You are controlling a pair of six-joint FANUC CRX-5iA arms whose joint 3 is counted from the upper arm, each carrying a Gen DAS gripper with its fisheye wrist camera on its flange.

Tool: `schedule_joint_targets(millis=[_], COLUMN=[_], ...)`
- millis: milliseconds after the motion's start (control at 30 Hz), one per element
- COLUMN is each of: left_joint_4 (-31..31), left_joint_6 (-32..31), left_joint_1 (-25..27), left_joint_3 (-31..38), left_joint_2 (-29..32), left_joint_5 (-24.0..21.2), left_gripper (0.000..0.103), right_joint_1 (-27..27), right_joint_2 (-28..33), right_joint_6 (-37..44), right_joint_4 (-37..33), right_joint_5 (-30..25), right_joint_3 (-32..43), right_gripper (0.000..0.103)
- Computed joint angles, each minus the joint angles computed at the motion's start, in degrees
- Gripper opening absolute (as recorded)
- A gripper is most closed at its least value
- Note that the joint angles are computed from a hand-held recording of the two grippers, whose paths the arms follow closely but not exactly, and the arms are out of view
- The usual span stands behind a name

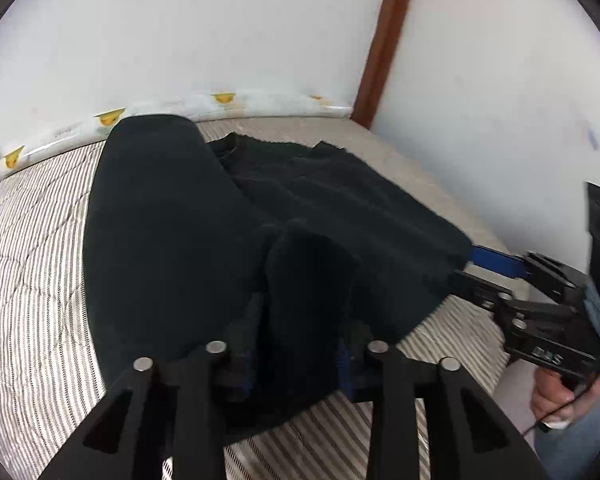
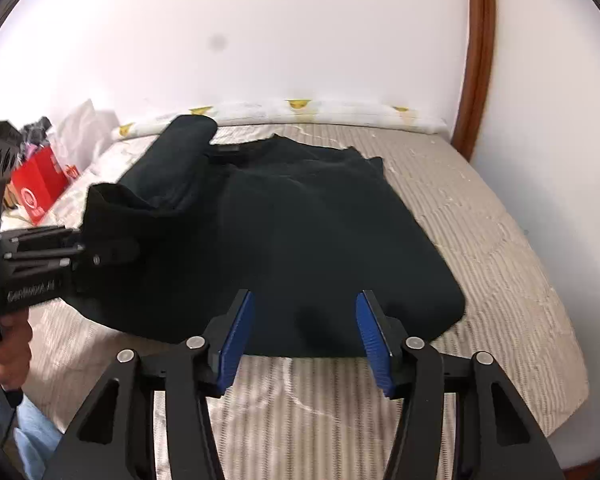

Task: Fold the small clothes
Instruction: 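Grasp the sweatshirt edge with the left gripper and fold it lengthwise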

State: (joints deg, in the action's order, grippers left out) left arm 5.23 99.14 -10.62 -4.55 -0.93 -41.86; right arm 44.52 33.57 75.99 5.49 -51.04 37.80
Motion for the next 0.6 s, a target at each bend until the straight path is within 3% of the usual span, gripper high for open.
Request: schedule_joint_targets(millis=[33, 100, 133, 300, 400, 600], left_joint_4=[-0.20, -2.04, -2.14, -6.14, -2.66, 3.07], left_joint_6=[-0.26, 0.89, 0.57, 4.08, 2.67, -1.35], left_joint_1=[0.21, 0.20, 0.77, 2.91, 5.88, 8.90], left_joint_3=[-0.91, -2.53, -4.84, -8.85, -13.09, -18.41], left_joint_2=[-1.29, -3.47, -5.63, -10.26, -12.81, -14.55], left_joint_5=[0.12, 0.72, 1.98, -0.30, 0.26, 2.45], left_gripper=[0.038, 0.060, 0.062, 0.062, 0.063, 0.065], right_joint_1=[0.07, 0.05, 0.04, -0.52, -0.45, 0.73], right_joint_2=[0.06, 0.91, 1.19, 4.37, 7.13, 13.38], right_joint_6=[0.28, 1.19, 1.52, 3.63, 3.92, 1.26], right_joint_4=[-0.81, -3.44, -4.93, -15.24, -19.51, -20.83], right_joint_5=[-0.34, -1.81, -2.50, -6.77, -10.20, -15.91], right_joint_3=[0.59, 3.29, 4.43, 12.69, 17.98, 27.96], right_gripper=[0.057, 0.061, 0.064, 0.072, 0.073, 0.074])
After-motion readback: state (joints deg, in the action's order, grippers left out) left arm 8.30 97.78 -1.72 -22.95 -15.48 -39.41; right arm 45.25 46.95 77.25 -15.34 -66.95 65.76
